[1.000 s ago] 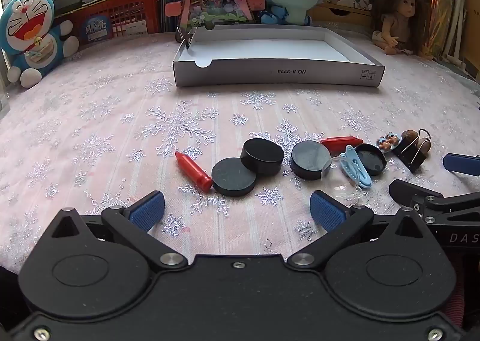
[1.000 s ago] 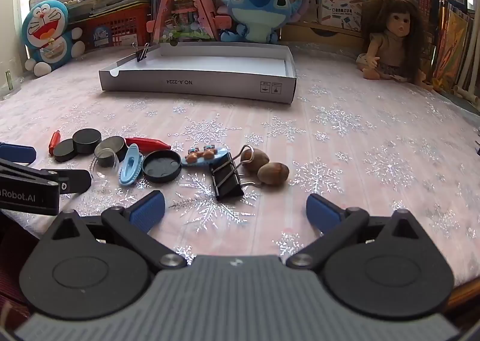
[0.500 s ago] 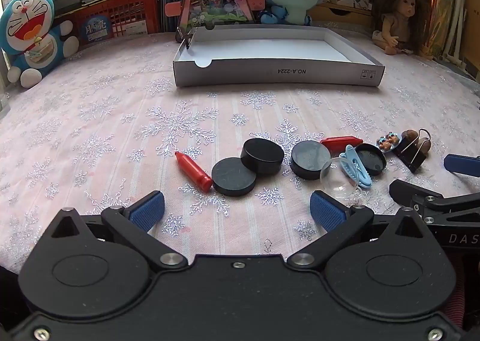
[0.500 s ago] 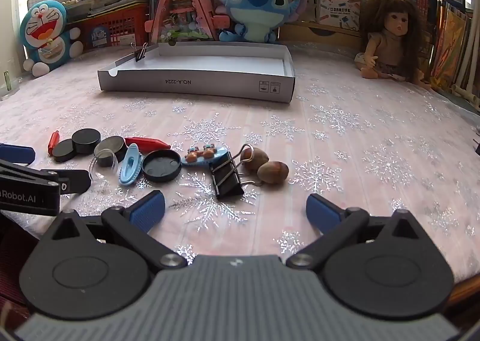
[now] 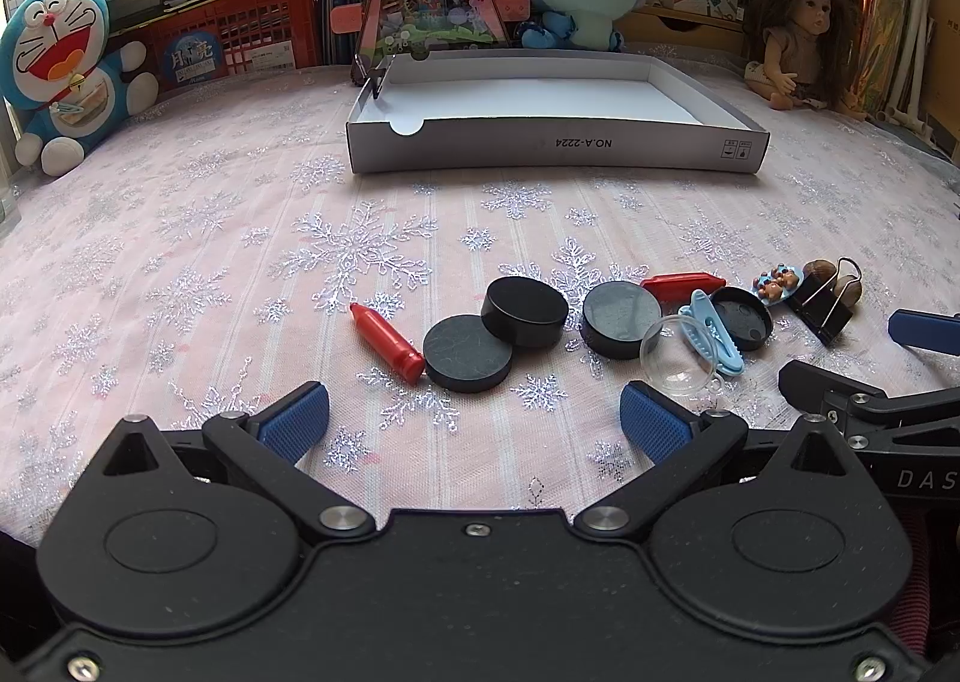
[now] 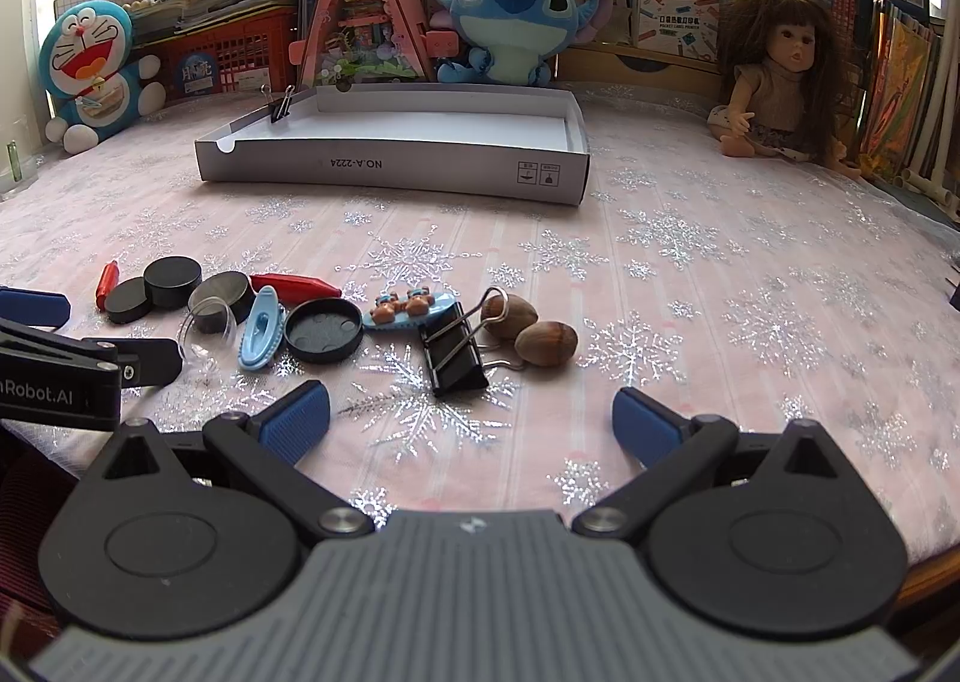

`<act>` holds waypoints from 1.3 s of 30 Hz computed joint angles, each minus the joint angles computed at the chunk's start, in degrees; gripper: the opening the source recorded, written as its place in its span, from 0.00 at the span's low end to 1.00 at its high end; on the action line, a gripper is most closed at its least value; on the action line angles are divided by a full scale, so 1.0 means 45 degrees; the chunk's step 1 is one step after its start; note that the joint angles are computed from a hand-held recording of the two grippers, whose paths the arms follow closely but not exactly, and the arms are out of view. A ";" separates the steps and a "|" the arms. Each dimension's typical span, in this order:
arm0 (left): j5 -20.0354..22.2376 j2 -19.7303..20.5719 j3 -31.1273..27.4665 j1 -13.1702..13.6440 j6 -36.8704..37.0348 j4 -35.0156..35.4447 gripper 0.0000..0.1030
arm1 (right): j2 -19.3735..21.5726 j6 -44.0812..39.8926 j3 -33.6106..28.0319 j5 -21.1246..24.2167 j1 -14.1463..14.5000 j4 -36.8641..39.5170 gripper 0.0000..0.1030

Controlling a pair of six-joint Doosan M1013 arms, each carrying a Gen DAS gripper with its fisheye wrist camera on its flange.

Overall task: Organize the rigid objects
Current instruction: 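Move both tools toward the black puck and black binder clip, then grasp the black round puck with the left tool while the right tool grasps the black binder clip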

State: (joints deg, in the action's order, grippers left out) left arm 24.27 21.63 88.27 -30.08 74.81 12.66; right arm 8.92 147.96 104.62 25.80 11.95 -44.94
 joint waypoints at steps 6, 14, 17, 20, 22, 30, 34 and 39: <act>0.0000 0.0000 0.0000 0.0000 0.0000 0.0000 1.00 | 0.0009 0.0046 0.0001 0.0001 0.0007 -0.0036 1.00; -0.0065 -0.0003 0.0017 0.0003 0.0007 -0.0004 1.00 | 0.0022 0.0034 -0.0013 0.0024 0.0011 -0.0019 1.00; -0.0069 -0.0029 0.0043 0.0017 0.0277 -0.0215 1.00 | 0.0026 -0.0103 -0.0039 0.0022 0.0024 0.0114 1.00; -0.0503 -0.0076 0.0196 0.0117 0.0848 -0.0600 1.00 | -0.0001 -0.0232 -0.0004 -0.0137 -0.0033 0.0173 1.00; -0.0974 -0.0137 0.0418 0.0184 0.1218 -0.0883 1.00 | -0.0019 -0.0394 0.0012 -0.0167 -0.0082 0.0317 1.00; -0.0944 -0.0276 0.0484 0.0325 0.2009 -0.1886 0.90 | -0.0118 -0.1155 -0.0062 -0.0208 -0.0204 0.1144 0.95; -0.1123 -0.0336 0.0511 0.0411 0.1725 -0.1764 0.71 | -0.0345 -0.0406 0.0216 -0.0725 -0.0138 -0.0335 0.86; -0.1527 -0.0477 0.0628 0.0601 0.2684 -0.3124 0.41 | -0.0456 -0.0371 0.0345 -0.1202 -0.0190 -0.0547 0.59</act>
